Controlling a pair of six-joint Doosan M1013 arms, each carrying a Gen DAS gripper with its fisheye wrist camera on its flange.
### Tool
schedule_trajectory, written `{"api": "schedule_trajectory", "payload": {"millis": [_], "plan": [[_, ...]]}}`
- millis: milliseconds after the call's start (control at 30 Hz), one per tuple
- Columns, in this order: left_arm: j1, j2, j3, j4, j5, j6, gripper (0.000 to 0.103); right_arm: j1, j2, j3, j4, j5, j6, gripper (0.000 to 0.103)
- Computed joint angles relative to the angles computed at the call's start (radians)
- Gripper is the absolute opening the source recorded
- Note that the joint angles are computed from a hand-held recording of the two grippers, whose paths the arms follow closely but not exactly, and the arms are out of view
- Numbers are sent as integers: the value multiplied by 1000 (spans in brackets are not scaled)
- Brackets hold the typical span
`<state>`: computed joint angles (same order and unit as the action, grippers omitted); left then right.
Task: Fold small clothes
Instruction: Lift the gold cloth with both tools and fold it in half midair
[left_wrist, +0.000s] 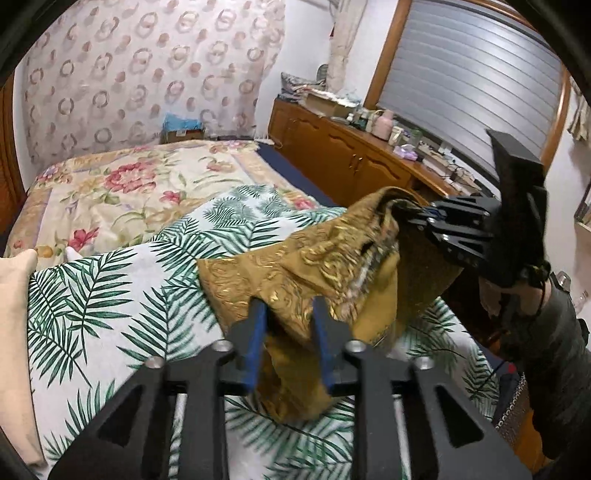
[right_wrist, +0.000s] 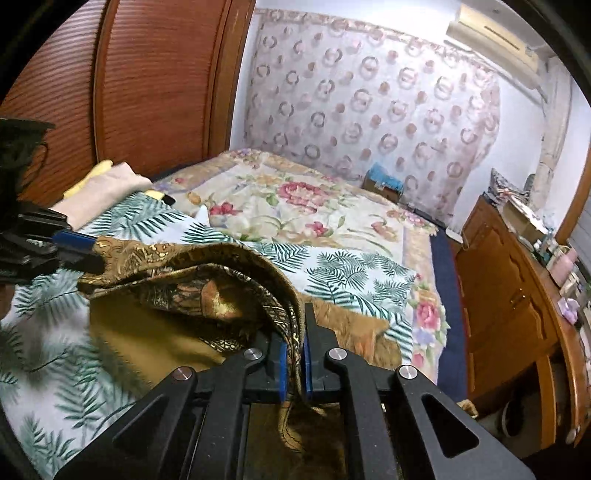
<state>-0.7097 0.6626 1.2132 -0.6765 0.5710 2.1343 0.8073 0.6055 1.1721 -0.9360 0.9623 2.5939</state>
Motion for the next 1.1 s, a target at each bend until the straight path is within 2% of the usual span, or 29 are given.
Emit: {"api": "schedule_trajectory", "payload": {"millis": [67, 167, 267, 333, 433, 500, 567, 667, 767, 833, 933, 1100], "plan": [[4, 20, -26, 28, 21, -27, 44, -24, 17, -25, 46, -6, -50, 6], [7, 45, -59, 88, 53, -74, 48, -52, 39, -65, 97, -4, -99, 6], [9, 64, -82, 127, 72, -106, 61, -74, 39, -77, 150, -15, -128, 6], [10, 79, -104, 153, 86, -130, 61, -80, 33, -80, 162, -17, -133, 8], [11, 103, -140, 185, 108, -167, 61, -82, 18, -73, 139, -31, -89, 20], [12, 125, -174, 203, 125, -186, 61, -77, 0, -54, 95, -33, -22, 40], [10, 141, -201, 236, 140, -217, 61, -68, -15, -45, 35, -10, 43, 52], [11, 165, -239, 258, 153, -238, 61, -53, -37, -28, -7, 24, 67, 61], [12, 184, -267, 287, 160, -274, 61, -34, -60, 6, -47, 57, 131, 64], [14, 195, -284, 304, 169, -296, 62, -33, -77, 32, -31, 45, 159, 66], [17, 206, -299, 308, 185, -308, 62, -21, -76, 44, -21, 109, 168, 67], [17, 212, -305, 307, 188, -301, 62, -38, -75, 67, 77, 136, 189, 67]]}}
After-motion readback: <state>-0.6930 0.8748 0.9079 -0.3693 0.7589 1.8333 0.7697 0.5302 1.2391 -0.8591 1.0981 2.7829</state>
